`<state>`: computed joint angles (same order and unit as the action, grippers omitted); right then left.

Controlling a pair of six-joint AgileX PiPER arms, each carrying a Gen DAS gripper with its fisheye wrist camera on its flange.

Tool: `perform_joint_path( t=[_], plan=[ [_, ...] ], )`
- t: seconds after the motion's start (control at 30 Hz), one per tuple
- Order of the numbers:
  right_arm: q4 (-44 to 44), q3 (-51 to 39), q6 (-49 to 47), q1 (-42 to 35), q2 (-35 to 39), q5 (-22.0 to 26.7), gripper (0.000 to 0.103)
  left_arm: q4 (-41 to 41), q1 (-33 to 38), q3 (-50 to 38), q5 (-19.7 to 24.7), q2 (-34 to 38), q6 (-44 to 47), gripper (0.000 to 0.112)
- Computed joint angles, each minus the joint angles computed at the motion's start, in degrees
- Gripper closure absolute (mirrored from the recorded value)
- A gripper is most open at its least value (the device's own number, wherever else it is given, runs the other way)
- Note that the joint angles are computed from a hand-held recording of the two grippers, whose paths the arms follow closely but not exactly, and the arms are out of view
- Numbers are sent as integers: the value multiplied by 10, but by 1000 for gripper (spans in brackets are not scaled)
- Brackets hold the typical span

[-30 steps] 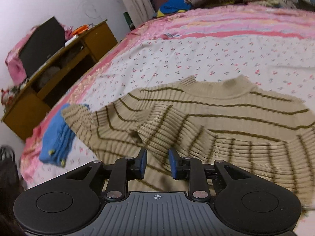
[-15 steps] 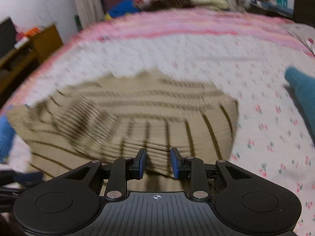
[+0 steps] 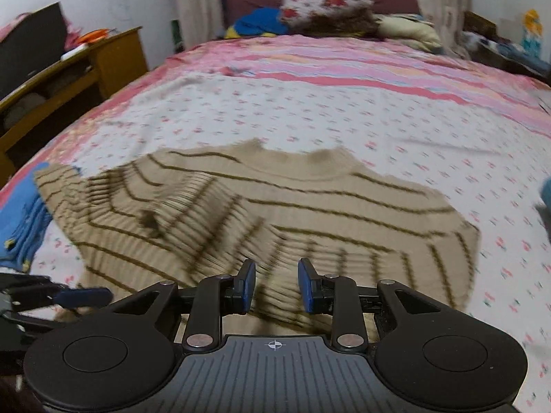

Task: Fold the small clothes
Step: 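Lay the sleeve across the sweater body and open the right gripper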

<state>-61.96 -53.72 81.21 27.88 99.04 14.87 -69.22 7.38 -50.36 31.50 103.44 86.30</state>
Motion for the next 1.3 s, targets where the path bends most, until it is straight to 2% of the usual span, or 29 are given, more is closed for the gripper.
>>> perform_joint_path(
  t=[0.1, 0.27, 0.43, 0.53, 0.67, 0.7, 0.73, 0.87, 1.0, 1.13, 1.2, 1.3],
  plan=[
    [20, -41, -55, 20, 22, 9, 75, 4, 0, 1, 1, -1, 2, 64],
    [36, -136, -161, 62, 82, 59, 73, 9, 8, 4, 11, -2, 6, 64],
    [164, -233, -352, 67, 145, 100, 71, 12, 18, 1, 26, 2, 9, 63],
    [188, -279, -407, 72, 182, 138, 71, 14, 25, 0, 35, 4, 9, 63],
    [188, -316, -413, 80, 211, 177, 79, 17, 29, -1, 41, 4, 10, 63],
    [194, -320, -415, 80, 213, 181, 88, 17, 30, -1, 42, 4, 11, 63],
    [196, -326, -409, 81, 215, 187, 91, 18, 32, 0, 44, 4, 11, 63],
    [233, -328, -397, 69, 206, 176, 95, 21, 35, 2, 48, 1, 8, 63],
    [302, -325, -384, 46, 184, 143, 99, 21, 35, 2, 48, 0, 8, 63],
    [320, -301, -326, 27, 155, 85, 103, 23, 35, 1, 49, 0, 5, 63],
    [296, -295, -296, 29, 149, 70, 103, 25, 36, 1, 49, -1, 5, 63],
    [320, -310, -357, 40, 157, 80, 101, 25, 36, 2, 50, -1, 4, 63]
  ],
)
